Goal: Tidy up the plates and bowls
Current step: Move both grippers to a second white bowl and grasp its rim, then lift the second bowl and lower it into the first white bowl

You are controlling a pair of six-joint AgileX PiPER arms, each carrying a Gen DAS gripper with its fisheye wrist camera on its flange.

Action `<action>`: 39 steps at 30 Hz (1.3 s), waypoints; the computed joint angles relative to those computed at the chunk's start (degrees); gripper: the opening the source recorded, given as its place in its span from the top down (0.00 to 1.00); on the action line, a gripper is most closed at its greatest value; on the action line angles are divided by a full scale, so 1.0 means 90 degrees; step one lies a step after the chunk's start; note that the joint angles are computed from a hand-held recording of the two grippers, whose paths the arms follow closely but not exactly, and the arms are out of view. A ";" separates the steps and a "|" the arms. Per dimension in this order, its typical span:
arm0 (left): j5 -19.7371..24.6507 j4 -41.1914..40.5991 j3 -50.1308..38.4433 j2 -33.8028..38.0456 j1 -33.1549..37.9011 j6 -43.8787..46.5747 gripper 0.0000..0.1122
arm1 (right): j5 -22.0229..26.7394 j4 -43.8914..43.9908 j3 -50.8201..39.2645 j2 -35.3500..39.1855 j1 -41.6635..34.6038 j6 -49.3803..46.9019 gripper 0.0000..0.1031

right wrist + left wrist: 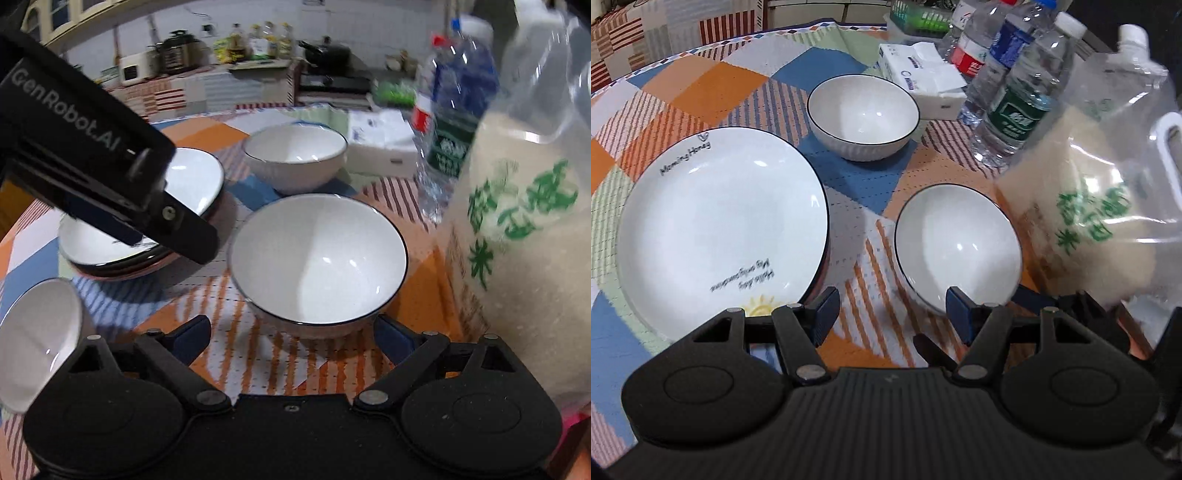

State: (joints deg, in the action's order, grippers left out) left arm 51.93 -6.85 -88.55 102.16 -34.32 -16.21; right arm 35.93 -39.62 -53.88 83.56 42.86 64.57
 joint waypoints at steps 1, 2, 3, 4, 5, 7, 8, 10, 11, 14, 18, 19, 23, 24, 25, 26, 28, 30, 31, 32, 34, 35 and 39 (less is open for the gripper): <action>-0.0034 0.0079 -0.0072 0.0134 -0.0031 -0.0054 0.46 | -0.0004 0.0050 -0.0044 0.0076 -0.0065 0.0039 0.06; -0.0047 0.0124 -0.0142 0.0260 -0.0049 -0.0098 0.46 | -0.0050 0.0122 -0.0068 0.0142 -0.0159 0.0037 0.06; -0.0094 0.0145 -0.0192 0.0368 -0.0058 -0.0128 0.48 | -0.0132 0.0160 -0.0080 0.0193 -0.0254 0.0034 0.06; -0.0246 0.0132 -0.0155 0.0424 -0.0056 -0.0159 0.49 | -0.0220 0.0151 -0.0076 0.0240 -0.0326 0.0042 0.06; -0.0541 0.0228 0.0017 0.0377 -0.0080 -0.0316 0.50 | -0.0272 0.0178 -0.0105 0.0299 -0.0383 -0.0027 0.06; -0.1125 0.0715 0.0339 0.0281 -0.0221 -0.0735 0.50 | -0.0340 0.0120 -0.0171 0.0433 -0.0457 -0.0119 0.05; -0.1210 0.0764 0.0367 0.0304 -0.0239 -0.0752 0.51 | -0.0383 0.0147 -0.0183 0.0475 -0.0489 -0.0192 0.05; -0.1284 0.0574 0.0371 0.0367 -0.0208 -0.0609 0.59 | -0.0417 0.0053 -0.0163 0.0494 -0.0486 -0.0108 0.05; -0.1286 0.0485 0.0353 0.0406 -0.0198 -0.0537 0.61 | -0.0429 -0.0077 -0.0132 0.0503 -0.0457 0.0019 0.04; -0.1235 0.0380 0.0228 0.0570 -0.0200 -0.0421 0.71 | -0.0622 -0.0397 -0.0013 0.0550 -0.0474 0.0266 0.04; -0.0968 0.0805 -0.0048 0.0878 -0.0299 -0.0792 0.76 | -0.0820 -0.0723 0.0050 0.0671 -0.0539 0.0435 0.05; -0.1048 0.0681 0.0026 0.0853 -0.0258 -0.0745 0.81 | -0.0810 -0.0863 0.0041 0.0716 -0.0499 0.0504 0.05; -0.0947 0.0570 0.0067 0.0786 -0.0248 -0.0610 0.92 | -0.0501 -0.1470 -0.0026 0.0814 -0.0185 0.0869 0.05; -0.0903 0.0663 0.0092 0.0731 -0.0280 -0.0557 0.92 | -0.0565 -0.1423 0.0001 0.0773 -0.0186 0.0836 0.05; -0.0895 0.0707 0.0137 0.0665 -0.0292 -0.0487 0.92 | -0.0673 -0.1195 0.0008 0.0726 -0.0244 0.0688 0.05; -0.0845 0.0751 0.0167 0.0590 -0.0306 -0.0439 0.92 | -0.0771 -0.1024 0.0027 0.0680 -0.0296 0.0587 0.05; -0.0608 0.0833 0.0132 0.0476 -0.0322 -0.0403 0.92 | -0.0847 -0.0894 0.0062 0.0569 -0.0273 0.0514 0.05; -0.0357 0.0850 0.0077 0.0376 -0.0309 -0.0471 0.92 | -0.0660 -0.0791 -0.0003 0.0474 -0.0094 0.0432 0.06; -0.0246 0.0809 0.0071 0.0315 -0.0284 -0.0498 0.92 | -0.0550 -0.0640 -0.0076 0.0429 -0.0020 0.0306 0.06; -0.0132 0.0751 0.0053 0.0265 -0.0252 -0.0499 0.92 | -0.0473 -0.0533 -0.0129 0.0402 0.0039 0.0240 0.06; 0.0035 0.0676 0.0073 0.0127 -0.0204 -0.0462 0.92 | -0.0369 -0.0303 -0.0222 0.0347 0.0108 0.0084 0.06; 0.0077 0.0656 0.0118 0.0038 -0.0188 -0.0439 0.92 | -0.0286 -0.0207 -0.0269 0.0302 0.0174 0.0057 0.06; 0.0423 0.0791 0.0199 -0.0334 -0.0221 -0.0448 0.92 | 0.0121 -0.0158 -0.0468 0.0160 0.0513 0.0041 0.06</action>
